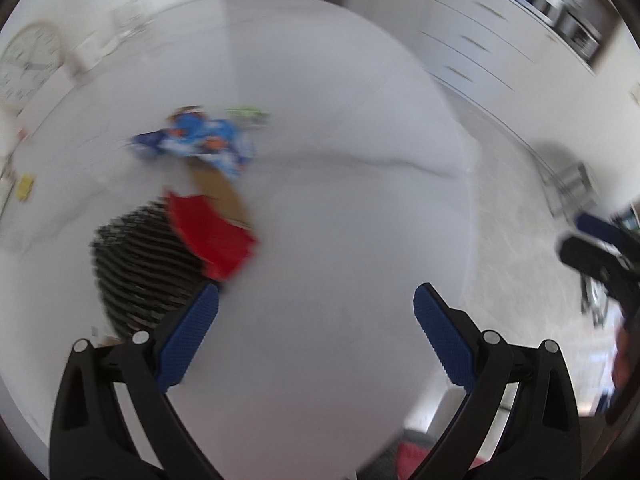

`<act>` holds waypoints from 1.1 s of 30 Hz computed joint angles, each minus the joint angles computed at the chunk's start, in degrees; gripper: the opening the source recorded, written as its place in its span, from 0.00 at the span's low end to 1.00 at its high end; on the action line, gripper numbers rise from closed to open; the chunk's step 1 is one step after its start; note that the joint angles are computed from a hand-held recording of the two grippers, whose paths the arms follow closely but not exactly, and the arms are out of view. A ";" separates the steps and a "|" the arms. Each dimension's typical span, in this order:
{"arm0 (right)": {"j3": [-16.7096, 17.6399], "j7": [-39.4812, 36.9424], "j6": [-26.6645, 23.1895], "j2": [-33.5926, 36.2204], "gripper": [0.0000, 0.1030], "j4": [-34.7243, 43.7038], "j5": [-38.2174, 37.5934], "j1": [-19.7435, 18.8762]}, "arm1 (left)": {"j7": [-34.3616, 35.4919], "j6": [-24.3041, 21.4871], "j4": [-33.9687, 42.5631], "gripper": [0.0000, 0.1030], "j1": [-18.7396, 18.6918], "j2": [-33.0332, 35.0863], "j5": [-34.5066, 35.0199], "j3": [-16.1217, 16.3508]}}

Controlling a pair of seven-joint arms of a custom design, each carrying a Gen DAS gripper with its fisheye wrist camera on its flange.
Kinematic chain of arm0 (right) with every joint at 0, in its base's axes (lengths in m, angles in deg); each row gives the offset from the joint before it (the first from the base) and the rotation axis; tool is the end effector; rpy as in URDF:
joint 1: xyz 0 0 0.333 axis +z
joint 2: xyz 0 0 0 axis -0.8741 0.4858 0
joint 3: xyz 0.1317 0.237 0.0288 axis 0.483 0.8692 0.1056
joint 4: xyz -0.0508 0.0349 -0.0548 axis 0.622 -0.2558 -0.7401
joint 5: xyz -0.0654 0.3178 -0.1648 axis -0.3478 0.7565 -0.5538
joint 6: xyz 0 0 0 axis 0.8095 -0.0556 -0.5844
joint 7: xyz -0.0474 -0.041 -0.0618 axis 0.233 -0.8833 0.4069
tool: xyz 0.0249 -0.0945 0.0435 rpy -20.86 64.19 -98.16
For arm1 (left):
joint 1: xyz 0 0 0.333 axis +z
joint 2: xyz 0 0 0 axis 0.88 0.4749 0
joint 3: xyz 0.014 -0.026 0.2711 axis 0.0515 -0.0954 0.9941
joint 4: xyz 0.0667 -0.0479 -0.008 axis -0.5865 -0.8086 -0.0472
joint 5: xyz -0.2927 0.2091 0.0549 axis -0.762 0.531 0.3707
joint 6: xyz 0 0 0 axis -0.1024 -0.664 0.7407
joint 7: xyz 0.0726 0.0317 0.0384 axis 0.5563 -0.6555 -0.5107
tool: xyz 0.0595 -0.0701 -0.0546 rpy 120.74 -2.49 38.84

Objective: Collect trash
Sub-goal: 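Return the left gripper to the table and grasp the brown cardboard, then lift the cardboard with the left gripper while the right grasps the blue bird carton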

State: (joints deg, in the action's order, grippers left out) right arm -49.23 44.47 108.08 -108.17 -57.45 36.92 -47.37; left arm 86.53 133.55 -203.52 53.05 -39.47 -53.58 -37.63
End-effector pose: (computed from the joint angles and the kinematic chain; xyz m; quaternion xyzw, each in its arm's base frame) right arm 0.4357 0.1099 0.5891 -0.7997 0.5439 -0.0359 0.2517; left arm 0.3750 -0.1522 0.5752 -0.7557 0.6260 -0.1413 0.1306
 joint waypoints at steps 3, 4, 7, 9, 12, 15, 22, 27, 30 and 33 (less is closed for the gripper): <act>1.01 0.04 0.61 4.18 0.98 3.73 0.76 1.19 | -1.68 -0.22 0.60 0.91 2.55 1.85 1.68 0.86; 1.33 0.10 0.74 5.55 0.98 5.02 0.96 1.51 | -2.07 -0.06 0.98 0.91 3.22 2.75 1.83 1.31; 2.25 -0.33 0.94 9.66 0.98 8.96 1.51 2.45 | -2.96 0.28 2.08 0.91 4.58 5.61 1.37 2.42; 2.82 -0.54 0.99 12.04 0.98 11.30 1.44 2.78 | -3.34 0.14 3.31 0.91 5.42 8.46 1.18 2.94; 3.46 -0.93 0.74 14.76 0.98 14.08 1.63 3.14 | -3.67 0.01 4.31 0.84 5.93 11.04 0.16 3.61; 3.97 -1.12 0.49 17.22 0.98 16.47 1.57 3.29 | -4.35 -0.75 5.58 0.75 6.32 13.04 0.14 3.51; 4.65 -0.87 -0.08 21.19 0.98 20.45 1.74 3.19 | -0.68 -2.11 7.03 0.57 5.98 15.09 0.58 3.82; 5.21 -1.53 -0.63 23.85 0.98 23.21 1.78 3.21 | 2.34 1.09 5.13 0.36 6.16 12.87 -2.07 5.20; 5.77 -2.56 -1.09 25.43 0.98 24.97 1.31 3.54 | 4.68 1.93 4.01 0.33 6.54 11.91 -3.98 6.12; 6.33 -4.45 -1.31 26.60 0.98 26.52 1.33 3.97 | 5.87 2.84 2.24 0.32 7.19 10.24 -4.79 6.51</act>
